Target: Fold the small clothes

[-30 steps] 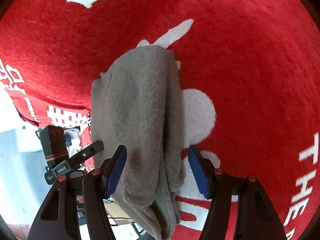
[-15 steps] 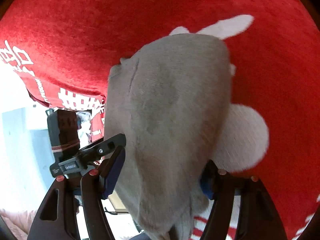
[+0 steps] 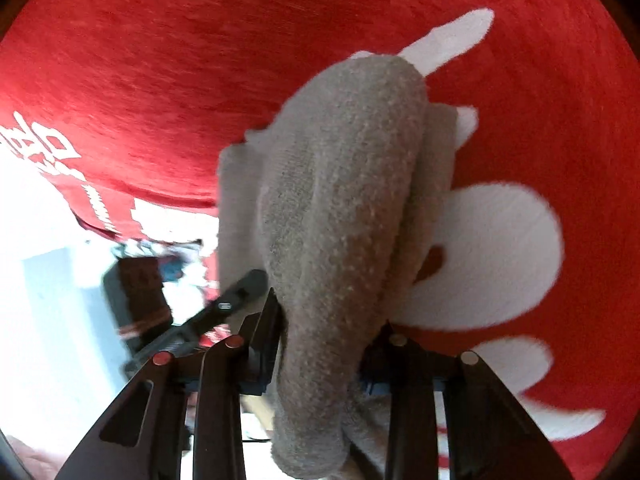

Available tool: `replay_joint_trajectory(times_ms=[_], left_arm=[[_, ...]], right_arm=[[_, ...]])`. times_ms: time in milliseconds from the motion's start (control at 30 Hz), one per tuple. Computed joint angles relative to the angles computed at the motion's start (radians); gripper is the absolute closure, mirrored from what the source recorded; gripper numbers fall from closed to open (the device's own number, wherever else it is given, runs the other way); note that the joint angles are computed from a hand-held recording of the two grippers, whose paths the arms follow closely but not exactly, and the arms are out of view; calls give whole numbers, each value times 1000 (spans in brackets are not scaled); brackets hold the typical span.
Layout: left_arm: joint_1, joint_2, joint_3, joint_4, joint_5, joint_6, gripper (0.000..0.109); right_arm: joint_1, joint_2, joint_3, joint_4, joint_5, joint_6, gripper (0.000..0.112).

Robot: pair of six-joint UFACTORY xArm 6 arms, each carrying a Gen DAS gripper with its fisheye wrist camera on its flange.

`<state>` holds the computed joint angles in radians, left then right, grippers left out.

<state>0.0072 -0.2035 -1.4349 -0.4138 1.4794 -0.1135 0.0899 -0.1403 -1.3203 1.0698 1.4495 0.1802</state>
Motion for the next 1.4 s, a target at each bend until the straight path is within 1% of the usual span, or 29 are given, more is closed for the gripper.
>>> replay_joint_trajectory(times_ms=[67, 200, 300, 333, 400, 567, 633, 700, 767, 867, 967, 1000, 1033, 1100, 1167, 1200, 1233, 1300, 1367, 1400], left_arm=[[17, -6, -10, -31, 10, 15, 57], [45, -16, -50, -71, 42, 43, 57], [88, -41, -62, -106, 68, 62, 57], [96, -41, -71, -114, 74, 60, 57], [129, -53, -87, -130, 101, 71, 57], [269, -88, -136, -148, 226, 154, 57], [334, -106, -146, -138, 282, 200, 57], [391, -130, -133, -114, 324, 245, 57], [458, -151, -112, -92, 364, 293, 57], [510, -188, -41, -43, 370, 327, 57], [542, -213, 34, 6, 369, 355, 57], [547, -222, 49, 34, 360, 368, 57], [562, -228, 51, 31, 360, 383, 57], [601, -232, 31, 10, 361, 406, 57], [619, -239, 10, 10, 333, 414, 57], [622, -243, 4, 25, 313, 416, 57], [618, -246, 0, 44, 297, 414, 57], [607, -251, 10, 85, 278, 414, 57], [573, -256, 43, 143, 267, 398, 57], [554, -265, 68, 173, 255, 393, 57]], right_arm=[[-1, -28, 28, 51, -17, 16, 78], [13, -64, 41, 91, -34, 46, 77], [49, -87, 31, 113, -56, 73, 77], [45, -93, 29, 121, -51, 78, 77], [64, -115, 36, 147, -68, 97, 77], [167, -155, 69, 164, -135, 128, 77], [228, -162, 91, 167, -178, 140, 78], [298, -167, 118, 160, -220, 152, 78], [346, -156, 126, 139, -243, 163, 77], [403, -108, 90, 43, -233, 185, 77], [434, -53, -8, -148, -163, 223, 74], [438, -38, -56, -225, -131, 234, 69], [440, -25, -104, -296, -93, 243, 65], [445, 3, -190, -412, -33, 267, 64], [441, -11, -218, -512, 10, 274, 65], [436, -25, -213, -528, 15, 272, 77], [431, -39, -200, -539, 19, 269, 103], [451, -36, -210, -610, 38, 285, 104], [499, 9, -270, -706, 67, 296, 104], [530, 15, -273, -750, 69, 304, 104]])
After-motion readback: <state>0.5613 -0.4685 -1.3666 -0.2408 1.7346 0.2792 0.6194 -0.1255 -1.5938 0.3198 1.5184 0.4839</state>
